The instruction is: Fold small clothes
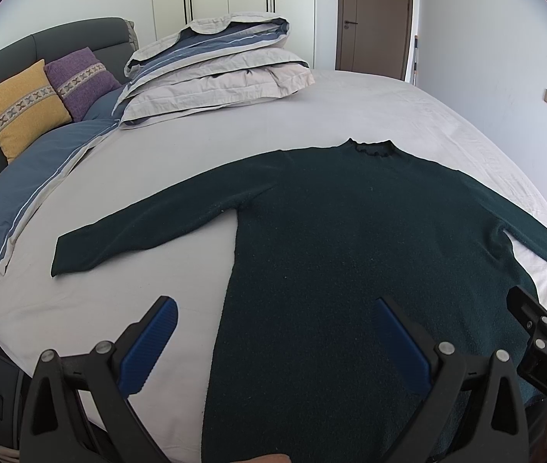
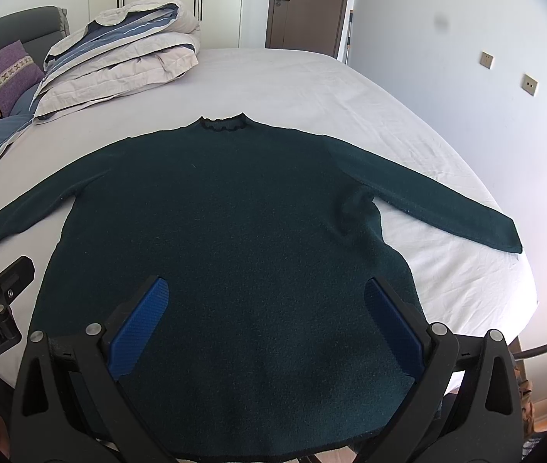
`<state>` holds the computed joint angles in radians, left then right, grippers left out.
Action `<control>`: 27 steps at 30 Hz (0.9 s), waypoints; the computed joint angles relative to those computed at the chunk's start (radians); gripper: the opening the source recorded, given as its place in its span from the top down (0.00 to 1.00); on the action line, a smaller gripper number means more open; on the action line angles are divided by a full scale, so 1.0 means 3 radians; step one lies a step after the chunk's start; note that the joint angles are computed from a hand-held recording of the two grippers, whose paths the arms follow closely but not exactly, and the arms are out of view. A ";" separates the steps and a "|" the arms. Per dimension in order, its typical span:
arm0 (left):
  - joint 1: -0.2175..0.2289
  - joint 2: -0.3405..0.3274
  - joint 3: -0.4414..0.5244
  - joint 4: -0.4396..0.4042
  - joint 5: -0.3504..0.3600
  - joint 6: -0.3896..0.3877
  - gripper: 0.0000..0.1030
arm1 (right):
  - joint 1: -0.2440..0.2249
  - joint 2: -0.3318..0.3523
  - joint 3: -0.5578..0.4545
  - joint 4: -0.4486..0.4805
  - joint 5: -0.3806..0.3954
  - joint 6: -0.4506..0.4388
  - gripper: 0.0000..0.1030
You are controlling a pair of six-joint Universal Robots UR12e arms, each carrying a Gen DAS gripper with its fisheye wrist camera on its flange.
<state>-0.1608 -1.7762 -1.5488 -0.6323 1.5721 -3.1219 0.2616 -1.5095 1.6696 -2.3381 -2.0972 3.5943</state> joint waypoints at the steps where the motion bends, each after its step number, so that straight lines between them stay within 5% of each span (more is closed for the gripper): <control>1: -0.0001 -0.0001 -0.0007 0.0010 0.0001 -0.0002 0.00 | -0.0001 -0.0001 0.0000 0.0000 0.0003 0.0000 0.00; 27: -0.0012 -0.0001 -0.0056 -0.0021 -0.0012 -0.0025 0.00 | -0.0024 -0.0009 0.0036 0.0001 0.0043 0.0022 0.00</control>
